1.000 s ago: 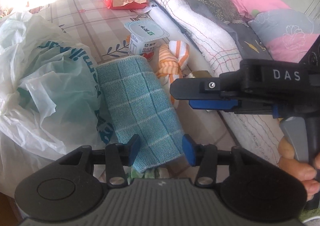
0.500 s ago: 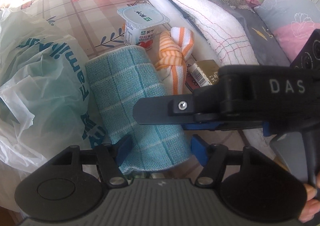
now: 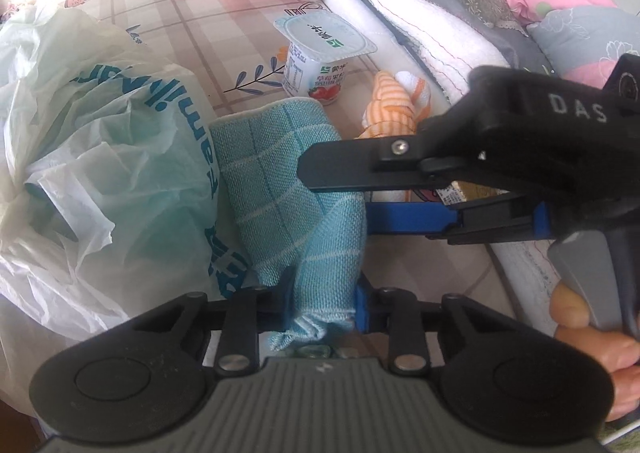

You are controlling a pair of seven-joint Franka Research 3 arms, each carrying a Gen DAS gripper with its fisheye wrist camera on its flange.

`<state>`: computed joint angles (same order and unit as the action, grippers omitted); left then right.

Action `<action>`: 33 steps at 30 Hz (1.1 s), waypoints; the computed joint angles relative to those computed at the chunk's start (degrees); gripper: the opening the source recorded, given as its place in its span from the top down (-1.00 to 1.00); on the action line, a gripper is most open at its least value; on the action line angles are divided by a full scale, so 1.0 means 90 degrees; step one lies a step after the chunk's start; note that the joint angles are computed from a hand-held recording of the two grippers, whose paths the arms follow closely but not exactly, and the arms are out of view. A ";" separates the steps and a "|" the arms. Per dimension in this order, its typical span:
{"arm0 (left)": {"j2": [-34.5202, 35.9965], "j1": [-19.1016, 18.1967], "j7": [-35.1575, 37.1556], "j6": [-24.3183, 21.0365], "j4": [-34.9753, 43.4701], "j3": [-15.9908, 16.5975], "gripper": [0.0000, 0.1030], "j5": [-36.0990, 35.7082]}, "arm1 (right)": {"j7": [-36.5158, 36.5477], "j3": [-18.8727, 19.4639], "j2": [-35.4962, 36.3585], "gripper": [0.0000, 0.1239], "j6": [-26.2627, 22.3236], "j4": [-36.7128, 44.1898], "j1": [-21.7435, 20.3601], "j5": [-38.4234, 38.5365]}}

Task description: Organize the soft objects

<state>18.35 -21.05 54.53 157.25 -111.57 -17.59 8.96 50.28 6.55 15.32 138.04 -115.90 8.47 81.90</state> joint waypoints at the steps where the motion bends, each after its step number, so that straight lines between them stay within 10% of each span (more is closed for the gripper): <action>1: -0.0011 -0.0009 -0.0025 0.0014 -0.0015 0.0010 0.48 0.0010 | 0.0085 0.0000 0.0055 -0.06 0.0079 0.0063 0.0046 -0.0122; 8: -0.0236 0.0045 -0.0039 0.0532 -0.0389 -0.0012 0.54 0.0032 | 0.0430 0.0181 0.0392 0.61 0.0597 0.0274 0.0133 -0.0197; 15: -0.0829 0.0097 0.0115 0.1515 -0.1088 -0.0057 0.53 0.0022 | -0.0453 0.0177 -0.0283 0.73 0.0612 -0.0350 0.0093 0.1045; 20: -0.1738 -0.0340 -0.1516 0.2126 -0.1756 0.0601 0.51 0.1833 | -0.1092 0.0059 -0.1096 0.74 0.0858 -0.0669 0.0450 0.1386; 26: -0.3146 0.0879 -0.4190 0.2255 -0.2659 0.0101 0.49 0.4342 | -0.1427 0.0105 -0.1279 0.74 0.0848 -0.0193 0.0987 0.1258; 33: -0.4840 0.1632 -0.4272 0.1919 -0.4157 0.0283 0.48 0.3699 | -0.0795 0.0608 0.0151 0.74 0.0777 0.1817 0.1645 0.0239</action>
<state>-25.20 -6.36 16.08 174.52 -148.98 -15.05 42.25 43.13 12.02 16.68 145.03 -99.55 23.27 84.05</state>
